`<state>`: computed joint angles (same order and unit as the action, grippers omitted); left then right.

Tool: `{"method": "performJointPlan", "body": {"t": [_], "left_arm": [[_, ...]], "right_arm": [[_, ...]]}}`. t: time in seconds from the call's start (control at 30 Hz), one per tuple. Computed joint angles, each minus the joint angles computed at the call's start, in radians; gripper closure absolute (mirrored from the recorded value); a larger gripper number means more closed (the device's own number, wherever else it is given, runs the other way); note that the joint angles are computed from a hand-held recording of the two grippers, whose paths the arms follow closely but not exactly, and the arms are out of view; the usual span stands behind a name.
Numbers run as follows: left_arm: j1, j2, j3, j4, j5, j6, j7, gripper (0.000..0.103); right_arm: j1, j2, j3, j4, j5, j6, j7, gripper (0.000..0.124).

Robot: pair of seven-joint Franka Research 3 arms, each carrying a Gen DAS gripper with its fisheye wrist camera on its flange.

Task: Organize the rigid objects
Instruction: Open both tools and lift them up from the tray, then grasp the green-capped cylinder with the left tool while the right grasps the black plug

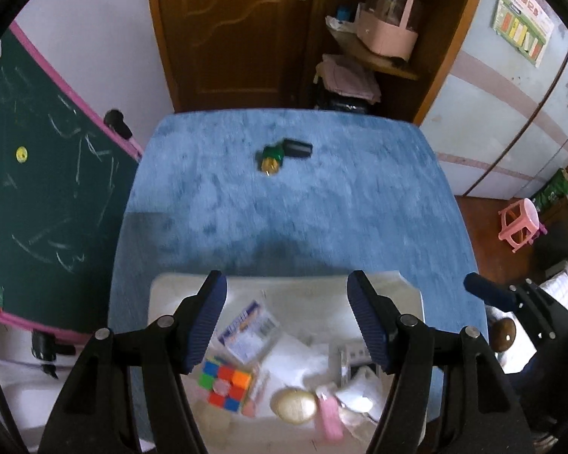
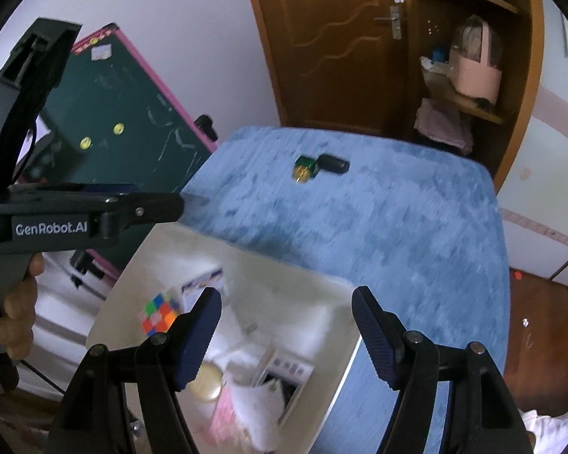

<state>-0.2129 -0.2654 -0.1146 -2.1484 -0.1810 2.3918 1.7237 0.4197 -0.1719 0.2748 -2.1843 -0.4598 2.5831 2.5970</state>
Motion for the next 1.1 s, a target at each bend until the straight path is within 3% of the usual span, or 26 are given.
{"method": "performJointPlan", "body": {"t": [0.23,0.47,0.63,0.83,1.1], "left_arm": [[0.02,0.096,-0.005,0.112,0.002,0.03,0.021,0.029],[0.053,0.223,-0.026,0.235,0.021,0.009,0.043,0.029],[0.072,0.369,-0.057,0.387,0.089,-0.071,0.068,0.029],[0.076,0.587,-0.089,0.642,0.144,-0.221,0.06,0.029],[0.017,0.893,-0.087,1.001,0.248,-0.396,-0.012,0.029]], "right_arm": [[-0.024,0.061,-0.046,0.091,-0.012,-0.022,-0.061,0.052],[-0.015,0.215,-0.114,0.261,0.007,-0.096,-0.191,0.052],[-0.001,0.361,-0.175,0.416,0.073,-0.129,-0.345,0.052],[0.015,0.547,-0.244,0.604,0.124,-0.152,-0.529,0.052],[0.019,0.712,-0.292,0.766,0.21,-0.186,-0.693,0.052]]}}
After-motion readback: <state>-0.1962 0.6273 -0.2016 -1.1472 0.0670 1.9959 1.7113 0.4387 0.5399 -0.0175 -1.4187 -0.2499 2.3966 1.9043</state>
